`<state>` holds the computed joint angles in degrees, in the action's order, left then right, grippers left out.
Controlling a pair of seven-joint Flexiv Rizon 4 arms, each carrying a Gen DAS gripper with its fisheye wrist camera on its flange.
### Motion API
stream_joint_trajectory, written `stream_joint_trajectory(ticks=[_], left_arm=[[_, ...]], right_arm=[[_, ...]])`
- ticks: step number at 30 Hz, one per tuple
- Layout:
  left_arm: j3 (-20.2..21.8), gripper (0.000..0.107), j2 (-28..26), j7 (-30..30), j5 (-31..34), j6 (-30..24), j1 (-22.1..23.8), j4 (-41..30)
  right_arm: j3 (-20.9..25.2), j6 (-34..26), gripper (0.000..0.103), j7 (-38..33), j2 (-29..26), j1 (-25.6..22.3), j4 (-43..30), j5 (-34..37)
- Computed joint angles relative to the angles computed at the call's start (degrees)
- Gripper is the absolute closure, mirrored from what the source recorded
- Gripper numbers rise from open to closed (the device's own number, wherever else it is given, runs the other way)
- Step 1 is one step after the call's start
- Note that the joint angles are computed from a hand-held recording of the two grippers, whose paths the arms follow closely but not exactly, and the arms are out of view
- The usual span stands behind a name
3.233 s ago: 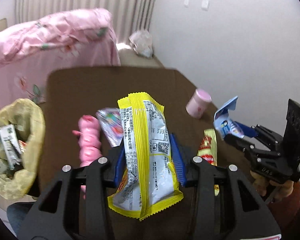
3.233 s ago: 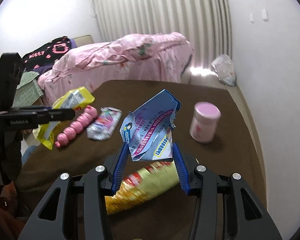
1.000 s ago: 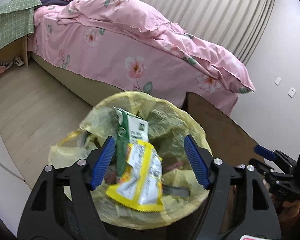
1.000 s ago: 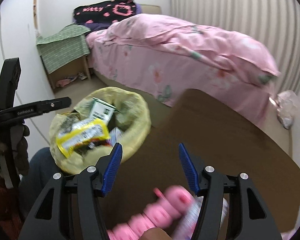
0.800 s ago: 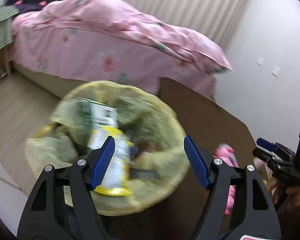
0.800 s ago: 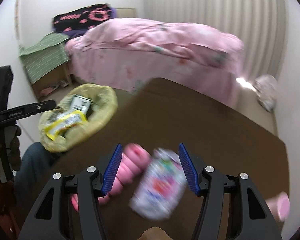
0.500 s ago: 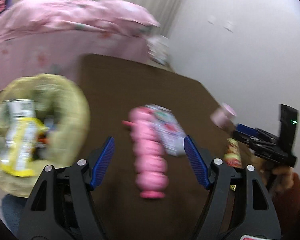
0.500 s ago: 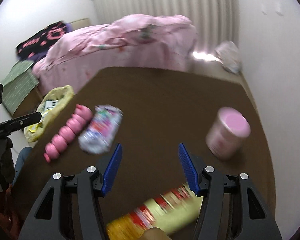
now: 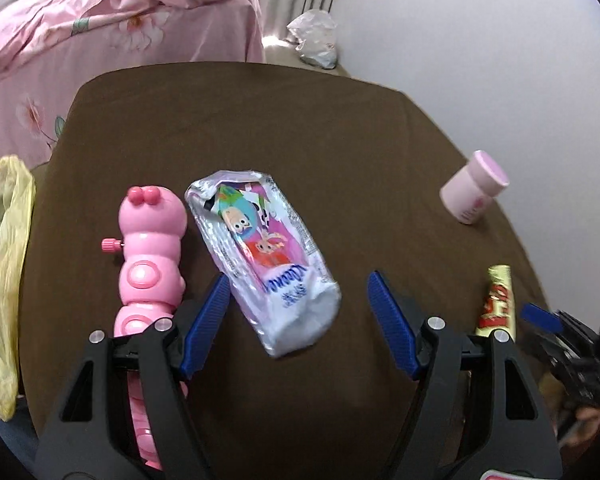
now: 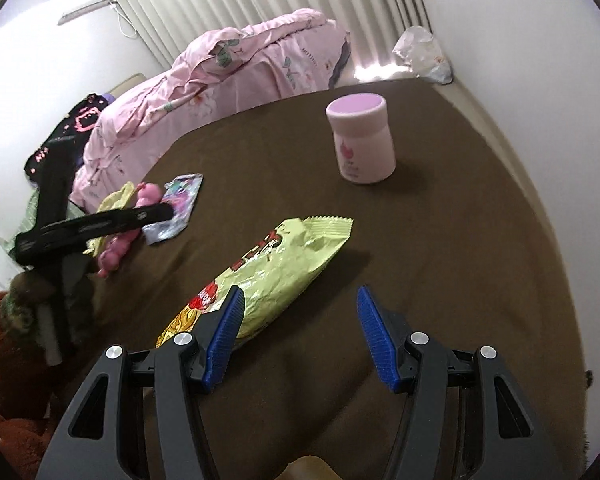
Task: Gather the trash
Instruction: 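Move both grippers back over the silver packet and yellow chip bag, then grasp the silver-pink ice-cream packet with the left gripper while the right gripper grasps the yellow chip bag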
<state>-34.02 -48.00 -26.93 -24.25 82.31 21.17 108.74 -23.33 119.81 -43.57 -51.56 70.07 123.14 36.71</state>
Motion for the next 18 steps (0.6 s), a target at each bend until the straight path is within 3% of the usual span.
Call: stream_joint_trajectory(ticks=[4, 7, 9, 13, 18], left_arm=[[0.16, 0.04, -0.56, 0.72, 1.57, 1.44, -0.32, -0.06], [-0.29, 0.057, -0.81, 1.74, 3.27, 3.36, 0.61, 0.72], [-0.9, 0.065, -0.86, 1.71, 4.11, 3.21, 1.93, 1.1], [-2.61, 0.067, 0.59, 2.04, 4.81, 2.54, 5.54, 3.87], [-3.91, 0.067, 1.19, 2.0, 6.16, 3.84, 8.22, 6.42]], right_arm=[[2.93, 2.94, 0.048, 0.47, -0.17, -3.19, -1.07, -0.69], [8.89, 6.32, 0.048, -0.05, 0.37, -9.55, -2.97, -3.25], [10.23, 5.51, 0.048, -1.73, 0.52, -11.42, -4.69, -4.57], [4.52, -2.6, 0.048, -6.2, 0.91, -6.76, -7.31, -5.31], [-0.9, -10.18, 0.048, -8.23, 1.19, -1.45, -7.45, -13.12]])
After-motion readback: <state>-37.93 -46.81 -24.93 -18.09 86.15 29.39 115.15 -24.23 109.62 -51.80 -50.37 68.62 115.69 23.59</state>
